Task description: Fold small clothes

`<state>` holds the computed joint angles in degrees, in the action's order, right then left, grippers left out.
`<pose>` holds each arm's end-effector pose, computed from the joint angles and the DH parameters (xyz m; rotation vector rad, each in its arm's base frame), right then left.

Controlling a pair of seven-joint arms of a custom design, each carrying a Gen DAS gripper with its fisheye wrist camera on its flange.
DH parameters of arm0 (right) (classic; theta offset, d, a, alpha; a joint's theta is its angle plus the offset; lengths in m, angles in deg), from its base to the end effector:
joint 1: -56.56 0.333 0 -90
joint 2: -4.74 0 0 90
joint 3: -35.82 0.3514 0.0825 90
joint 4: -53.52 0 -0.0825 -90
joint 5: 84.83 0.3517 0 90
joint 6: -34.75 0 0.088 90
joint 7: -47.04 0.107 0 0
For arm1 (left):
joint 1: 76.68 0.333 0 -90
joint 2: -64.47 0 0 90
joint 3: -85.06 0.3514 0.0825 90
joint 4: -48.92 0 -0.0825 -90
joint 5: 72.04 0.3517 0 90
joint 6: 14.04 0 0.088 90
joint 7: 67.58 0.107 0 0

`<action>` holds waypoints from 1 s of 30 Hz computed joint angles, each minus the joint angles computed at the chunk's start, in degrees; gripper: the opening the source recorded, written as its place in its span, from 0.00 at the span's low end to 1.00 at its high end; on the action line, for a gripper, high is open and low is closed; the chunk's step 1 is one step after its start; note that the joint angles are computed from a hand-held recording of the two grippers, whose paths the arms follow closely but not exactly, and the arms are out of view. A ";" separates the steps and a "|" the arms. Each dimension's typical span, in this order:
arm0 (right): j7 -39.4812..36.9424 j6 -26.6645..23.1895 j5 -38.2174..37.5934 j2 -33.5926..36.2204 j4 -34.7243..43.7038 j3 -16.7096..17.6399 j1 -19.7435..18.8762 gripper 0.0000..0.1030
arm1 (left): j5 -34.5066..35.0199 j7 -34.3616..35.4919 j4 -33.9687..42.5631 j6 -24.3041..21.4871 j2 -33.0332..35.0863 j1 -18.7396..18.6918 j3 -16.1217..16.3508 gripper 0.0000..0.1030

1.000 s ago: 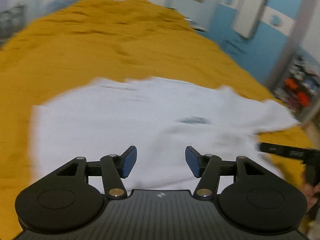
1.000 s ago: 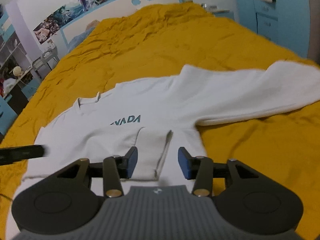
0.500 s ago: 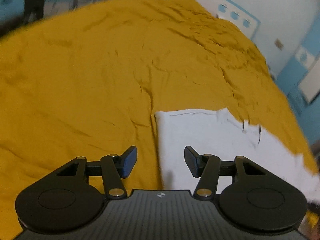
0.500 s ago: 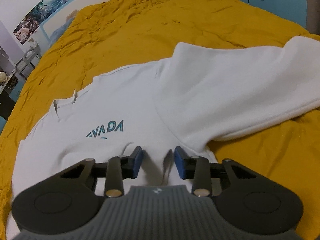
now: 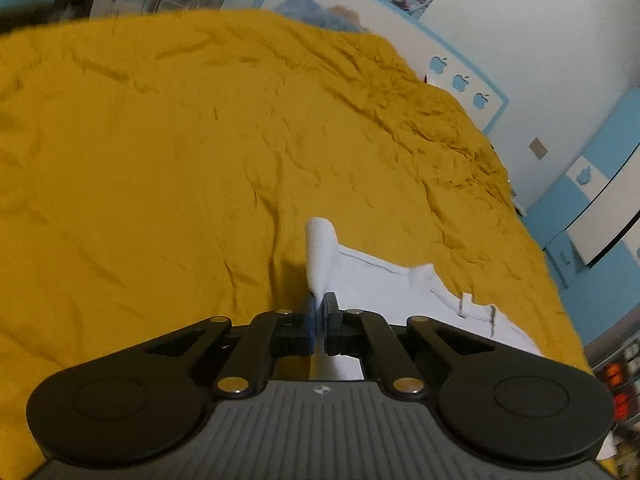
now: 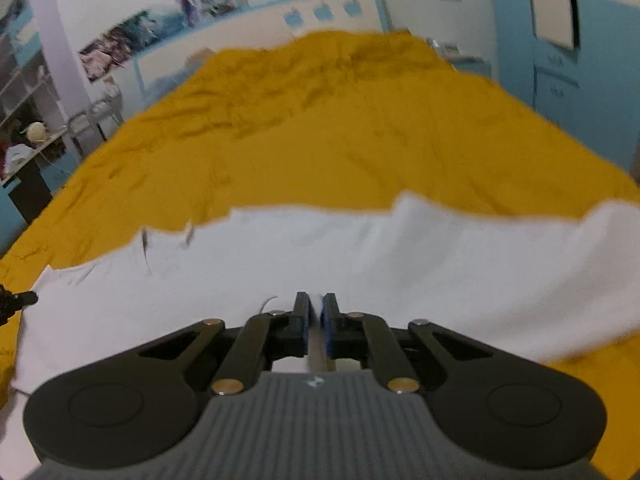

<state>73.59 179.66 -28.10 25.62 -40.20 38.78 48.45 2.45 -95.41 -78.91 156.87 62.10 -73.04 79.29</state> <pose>0.6803 -0.0757 0.5084 -1.8376 1.3266 -0.3903 0.5076 -0.0870 0.4962 -2.2824 0.9321 -1.0419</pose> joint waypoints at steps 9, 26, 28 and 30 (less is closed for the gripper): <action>18.90 3.00 -18.63 10.80 10.52 -3.58 6.20 0.11 | -13.96 13.53 0.44 -8.81 1.70 -2.26 0.03 0.06; 10.85 -3.30 -6.62 1.66 -2.01 0.49 -1.32 0.00 | -50.79 50.78 -14.54 -4.29 -10.81 -8.40 -0.29 0.45; 7.80 -2.96 -3.14 0.02 -2.95 0.89 -1.91 0.00 | -52.86 53.58 -15.11 -5.47 -11.73 -8.61 -1.16 0.48; 3.97 -3.66 0.80 -2.19 -4.00 0.95 -2.62 0.00 | -54.33 56.21 -15.72 -5.82 -12.56 -8.81 -1.67 0.56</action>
<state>77.56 176.01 -27.29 23.44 -44.20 39.73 45.83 -51.88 -39.20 -94.62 151.06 49.55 -81.85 77.62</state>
